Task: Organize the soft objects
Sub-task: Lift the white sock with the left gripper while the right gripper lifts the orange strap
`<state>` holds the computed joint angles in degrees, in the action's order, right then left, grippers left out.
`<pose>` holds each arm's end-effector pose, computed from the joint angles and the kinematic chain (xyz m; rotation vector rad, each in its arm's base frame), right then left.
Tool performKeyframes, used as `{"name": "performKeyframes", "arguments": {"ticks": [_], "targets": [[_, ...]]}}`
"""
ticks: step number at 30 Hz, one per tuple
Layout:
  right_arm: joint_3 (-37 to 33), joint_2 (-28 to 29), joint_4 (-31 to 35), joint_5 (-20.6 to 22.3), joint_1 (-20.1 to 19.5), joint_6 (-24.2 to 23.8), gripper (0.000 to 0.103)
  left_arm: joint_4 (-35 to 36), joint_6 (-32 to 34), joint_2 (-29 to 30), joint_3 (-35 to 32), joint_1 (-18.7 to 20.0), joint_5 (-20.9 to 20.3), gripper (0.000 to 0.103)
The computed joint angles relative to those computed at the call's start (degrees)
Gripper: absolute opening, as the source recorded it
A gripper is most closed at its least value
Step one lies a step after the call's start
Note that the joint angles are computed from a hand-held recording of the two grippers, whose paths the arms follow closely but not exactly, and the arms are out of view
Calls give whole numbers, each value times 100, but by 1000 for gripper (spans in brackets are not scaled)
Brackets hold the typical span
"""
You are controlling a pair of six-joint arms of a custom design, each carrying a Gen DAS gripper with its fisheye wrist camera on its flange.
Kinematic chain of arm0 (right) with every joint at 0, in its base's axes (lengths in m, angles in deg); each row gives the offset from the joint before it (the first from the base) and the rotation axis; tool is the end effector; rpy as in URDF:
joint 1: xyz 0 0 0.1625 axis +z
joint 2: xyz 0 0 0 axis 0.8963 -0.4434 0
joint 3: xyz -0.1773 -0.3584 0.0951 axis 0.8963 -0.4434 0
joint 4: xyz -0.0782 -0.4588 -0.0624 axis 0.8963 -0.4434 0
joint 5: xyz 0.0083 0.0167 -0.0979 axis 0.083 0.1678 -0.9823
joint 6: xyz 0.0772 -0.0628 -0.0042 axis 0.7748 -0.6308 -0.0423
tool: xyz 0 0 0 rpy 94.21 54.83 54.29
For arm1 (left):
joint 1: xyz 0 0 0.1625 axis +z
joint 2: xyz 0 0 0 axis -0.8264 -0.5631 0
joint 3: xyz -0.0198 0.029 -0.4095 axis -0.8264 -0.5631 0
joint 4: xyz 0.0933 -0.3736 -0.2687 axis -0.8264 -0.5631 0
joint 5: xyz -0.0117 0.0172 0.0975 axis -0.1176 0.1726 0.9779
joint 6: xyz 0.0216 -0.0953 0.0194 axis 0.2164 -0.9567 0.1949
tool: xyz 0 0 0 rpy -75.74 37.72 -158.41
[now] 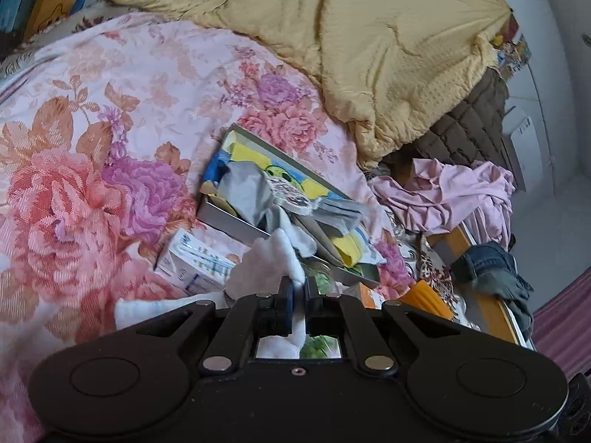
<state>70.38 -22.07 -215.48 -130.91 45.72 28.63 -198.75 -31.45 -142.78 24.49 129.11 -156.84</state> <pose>0.3162 -0.6365 0.0824 0.7141 -2.0882 1.3270 -0.0880 -0.7734 0.2947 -0.4813 -2.9205 0.9323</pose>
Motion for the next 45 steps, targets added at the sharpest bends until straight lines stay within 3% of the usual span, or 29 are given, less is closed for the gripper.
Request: {"name": "performKeyframes", "arguments": {"ticks": [14, 22, 29, 34, 42, 45], "targets": [[551, -359, -674, 58, -40, 268, 7, -249, -175, -381, 693, -418, 335, 5], [321, -379, -567, 170, -175, 269, 7, -445, -417, -101, 449, -566, 333, 5], [-424, -172, -383, 346, -456, 223, 7, -190, 100, 550, -495, -798, 631, 5], [-1273, 166, -194, 496, -723, 210, 7, 78, 353, 1288, -1531, -868, 652, 5], [-2425, 500, 285, 693, -1138, 633, 7, 403, 624, 2926, -3814, -963, 673, 5], [-2713, 550, 480, 701, -1291, 820, 8, 696, 848, 3778, -5100, -981, 667, 5]]}}
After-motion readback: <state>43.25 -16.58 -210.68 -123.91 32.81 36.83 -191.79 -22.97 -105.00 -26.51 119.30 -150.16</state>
